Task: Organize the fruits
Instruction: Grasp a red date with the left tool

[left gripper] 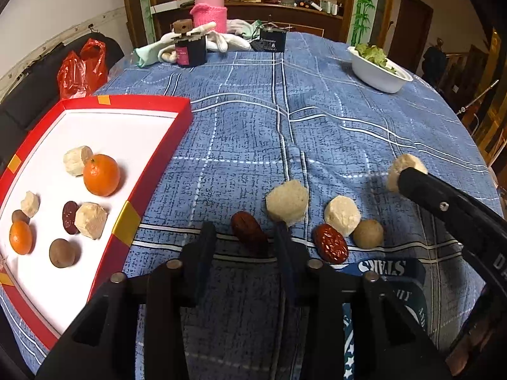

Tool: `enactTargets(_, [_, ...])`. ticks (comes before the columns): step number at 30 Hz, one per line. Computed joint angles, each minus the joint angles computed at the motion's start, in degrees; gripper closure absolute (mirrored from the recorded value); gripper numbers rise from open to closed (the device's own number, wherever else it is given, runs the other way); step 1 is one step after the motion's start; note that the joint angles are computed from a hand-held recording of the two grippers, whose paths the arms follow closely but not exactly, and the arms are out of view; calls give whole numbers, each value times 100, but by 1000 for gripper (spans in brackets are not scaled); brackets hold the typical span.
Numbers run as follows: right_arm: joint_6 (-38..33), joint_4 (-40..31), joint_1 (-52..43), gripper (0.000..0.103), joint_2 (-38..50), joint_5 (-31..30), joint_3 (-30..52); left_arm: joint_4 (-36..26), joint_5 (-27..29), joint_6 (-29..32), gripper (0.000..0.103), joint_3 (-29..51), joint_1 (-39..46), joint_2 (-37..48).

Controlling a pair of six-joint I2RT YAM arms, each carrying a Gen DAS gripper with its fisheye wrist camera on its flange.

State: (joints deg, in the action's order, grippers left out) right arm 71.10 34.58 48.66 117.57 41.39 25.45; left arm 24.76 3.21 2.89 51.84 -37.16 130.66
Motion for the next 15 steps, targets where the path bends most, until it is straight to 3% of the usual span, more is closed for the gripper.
enactTargets(2, [-2, 32, 2, 81, -7, 2, -17, 58, -93, -4, 85, -4, -13, 38])
enactTargets(5, [-9, 69, 11, 81, -9, 5, -30, 78, -59, -5, 89, -7, 9, 44])
enactTargets(15, [-8, -61, 58, 81, -56, 106, 6, 998, 150, -71, 90, -980, 71, -497])
